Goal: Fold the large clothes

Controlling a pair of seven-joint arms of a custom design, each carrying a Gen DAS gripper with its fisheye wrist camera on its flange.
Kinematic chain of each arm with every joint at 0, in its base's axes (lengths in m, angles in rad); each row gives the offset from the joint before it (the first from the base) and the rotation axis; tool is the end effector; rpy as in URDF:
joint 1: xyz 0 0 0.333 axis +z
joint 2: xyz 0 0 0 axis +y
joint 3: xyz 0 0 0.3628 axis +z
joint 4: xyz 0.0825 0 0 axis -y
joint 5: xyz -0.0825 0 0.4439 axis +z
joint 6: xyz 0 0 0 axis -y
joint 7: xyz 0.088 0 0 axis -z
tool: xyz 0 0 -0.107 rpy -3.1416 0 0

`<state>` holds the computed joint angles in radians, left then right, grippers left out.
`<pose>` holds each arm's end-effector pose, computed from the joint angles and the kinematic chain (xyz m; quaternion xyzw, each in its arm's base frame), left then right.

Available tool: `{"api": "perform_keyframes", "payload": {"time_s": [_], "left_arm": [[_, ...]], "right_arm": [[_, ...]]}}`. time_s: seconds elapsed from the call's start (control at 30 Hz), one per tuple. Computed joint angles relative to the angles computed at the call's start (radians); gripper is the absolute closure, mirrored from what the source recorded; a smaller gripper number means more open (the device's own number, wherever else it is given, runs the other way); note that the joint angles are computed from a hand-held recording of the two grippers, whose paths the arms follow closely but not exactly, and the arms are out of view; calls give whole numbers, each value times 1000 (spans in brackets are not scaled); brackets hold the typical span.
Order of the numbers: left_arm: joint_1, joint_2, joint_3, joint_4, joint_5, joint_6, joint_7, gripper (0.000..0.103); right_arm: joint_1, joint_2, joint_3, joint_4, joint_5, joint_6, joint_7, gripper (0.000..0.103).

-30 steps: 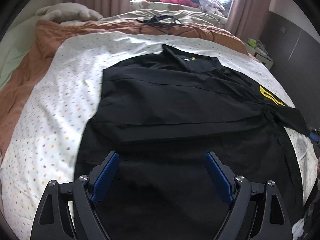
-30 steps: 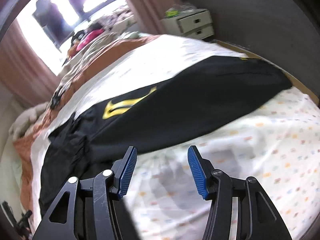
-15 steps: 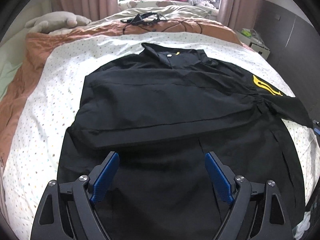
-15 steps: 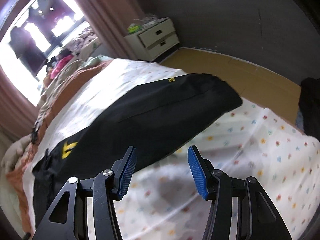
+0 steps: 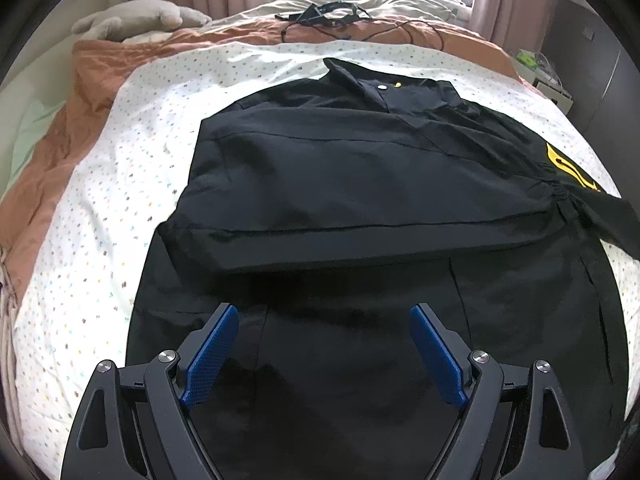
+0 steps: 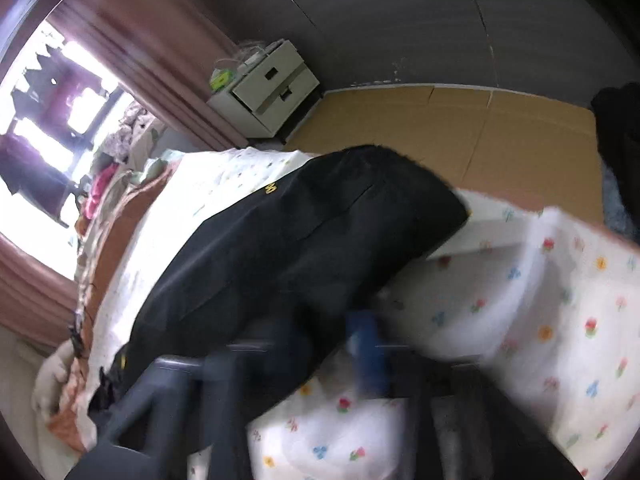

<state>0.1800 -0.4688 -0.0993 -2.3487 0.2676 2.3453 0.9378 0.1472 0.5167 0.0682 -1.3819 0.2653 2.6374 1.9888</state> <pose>0.4836 0.0371 0.5808 -0.8465 0.4625 -0.1299 0.2294 0.8194 0.1583 0.5227 -0.5090 0.7745 -0.0585 0.3710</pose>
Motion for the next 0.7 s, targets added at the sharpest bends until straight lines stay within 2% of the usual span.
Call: {"api": "perform_keyframes", "payload": {"time_s": [0.13,0.3,0.57,0.7], "left_arm": [[2,-30,8,-27,-3,15,6,15],[9,-66,22,-59,-22,22,26,15],[47,-176,49,-135,-51,42,55,15],[67,-232,67,-182,-68,56,76,15]], "right_arm": [[13,-56,3,-33,-32,82,-65,98],[35,-95,22,9,-45,95,-131,99],[134,-96,41,220,-113,25,-233,99],[210,-43,40,384,-163,-53,-270,99]]}}
